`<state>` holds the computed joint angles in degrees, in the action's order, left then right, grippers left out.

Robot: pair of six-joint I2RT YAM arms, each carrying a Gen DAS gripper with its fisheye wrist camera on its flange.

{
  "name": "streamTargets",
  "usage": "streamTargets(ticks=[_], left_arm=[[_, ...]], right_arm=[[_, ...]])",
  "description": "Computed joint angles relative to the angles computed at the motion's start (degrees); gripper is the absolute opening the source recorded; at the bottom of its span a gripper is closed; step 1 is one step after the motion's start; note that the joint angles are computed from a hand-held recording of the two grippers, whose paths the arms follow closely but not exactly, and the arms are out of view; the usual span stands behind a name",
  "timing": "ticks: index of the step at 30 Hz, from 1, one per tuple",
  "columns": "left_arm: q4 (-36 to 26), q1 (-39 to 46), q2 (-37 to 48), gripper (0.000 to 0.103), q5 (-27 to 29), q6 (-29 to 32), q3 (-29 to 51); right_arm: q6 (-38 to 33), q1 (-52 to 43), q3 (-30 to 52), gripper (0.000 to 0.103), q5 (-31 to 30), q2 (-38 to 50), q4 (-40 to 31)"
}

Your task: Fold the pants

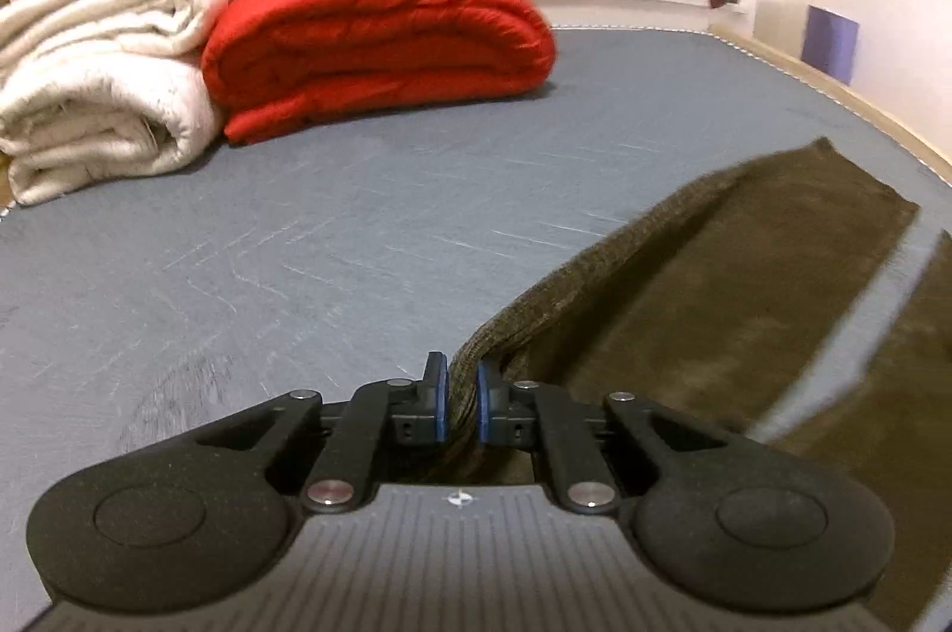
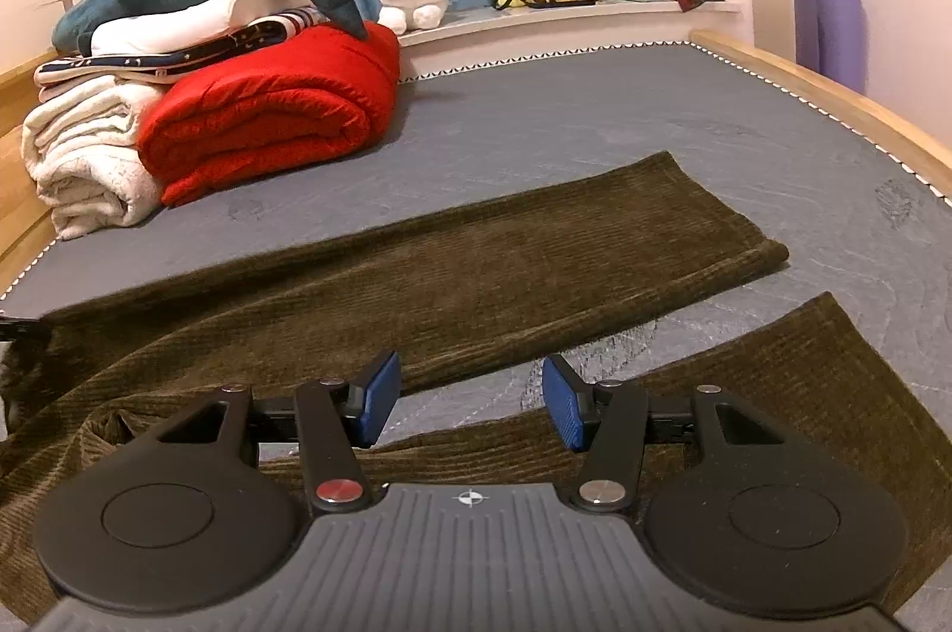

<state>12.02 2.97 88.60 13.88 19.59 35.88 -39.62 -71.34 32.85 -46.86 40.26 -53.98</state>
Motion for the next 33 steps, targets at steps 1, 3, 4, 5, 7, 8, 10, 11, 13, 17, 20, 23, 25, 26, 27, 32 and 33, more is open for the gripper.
streamTargets(ticks=[1,3,4,5,7,8,10,11,13,17,20,23,25,26,27,32,33], left_arm=[[-0.82,-1.73,-4.54,0.009,-1.46,-1.24,-3.67],[-4.61,-5.07,-13.12,0.007,-4.42,-4.56,-9.96],[-6.89,-7.24,-16.88,0.007,-6.29,-6.70,-12.82],[-9.43,-9.14,-19.92,0.006,-7.78,-8.39,-14.94],[-13.31,-13.03,-24.79,0.006,-10.57,-10.21,-19.70],[-13.84,-14.32,-25.10,0.006,-11.47,-10.63,-21.23],[-16.01,-15.86,-22.91,0.007,-12.56,-11.35,-21.73],[-16.60,-15.74,-23.34,0.007,-12.63,-12.30,-21.73],[-18.18,-10.33,-28.05,0.018,-7.03,-15.12,-22.26],[-21.59,1.69,-22.24,0.042,10.21,-17.00,-19.51],[-19.78,-0.25,-9.25,0.042,7.72,-19.10,-16.43],[-15.78,-0.37,-2.67,0.060,6.39,-23.40,-14.89],[-11.98,1.66,-1.83,0.062,8.06,-28.06,-15.05],[-10.60,2.30,-1.69,0.062,8.60,-29.75,-14.91],[-9.10,2.59,-2.16,0.062,8.57,-31.18,-15.60],[-6.17,-1.05,-2.22,0.050,2.85,-36.50,-15.58],[-6.46,-2.68,-1.93,0.036,-0.11,-36.89,-15.31]], right_arm=[[0.17,-0.04,0.05,0.055,-0.09,-0.04,-0.47],[0.52,0.24,0.17,0.055,-0.05,-0.42,-1.29],[0.55,0.44,0.16,0.055,-0.03,-0.86,-1.86],[0.49,0.58,0.14,0.055,-0.01,-1.23,-2.32],[0.11,0.86,0.08,0.055,0.08,-2.32,-3.58],[-0.08,0.94,0.03,0.055,0.09,-2.89,-4.18],[-1.29,0.68,0.26,0.055,-0.13,-3.52,-5.92],[-2.04,0.48,0.42,0.055,-0.31,-3.72,-6.79],[-3.31,0.20,0.61,0.057,-0.60,-4.49,-8.18],[-5.91,-1.44,0.85,0.061,-0.93,-5.05,-9.93],[-8.73,-3.54,1.07,0.062,-1.48,-4.36,-10.88],[-9.04,-4.68,1.04,0.063,-1.21,-3.26,-9.81],[-8.63,-5.06,1.04,0.063,-1.05,-2.14,-8.70],[-8.05,-5.02,0.94,0.063,-0.87,-1.93,-7.95],[-7.43,-4.93,0.78,0.063,-0.66,-1.96,-7.29],[-4.05,-3.62,-0.55,0.063,1.03,-1.92,-3.52],[-2.95,-2.87,-0.84,0.063,1.67,-1.85,-2.54]])
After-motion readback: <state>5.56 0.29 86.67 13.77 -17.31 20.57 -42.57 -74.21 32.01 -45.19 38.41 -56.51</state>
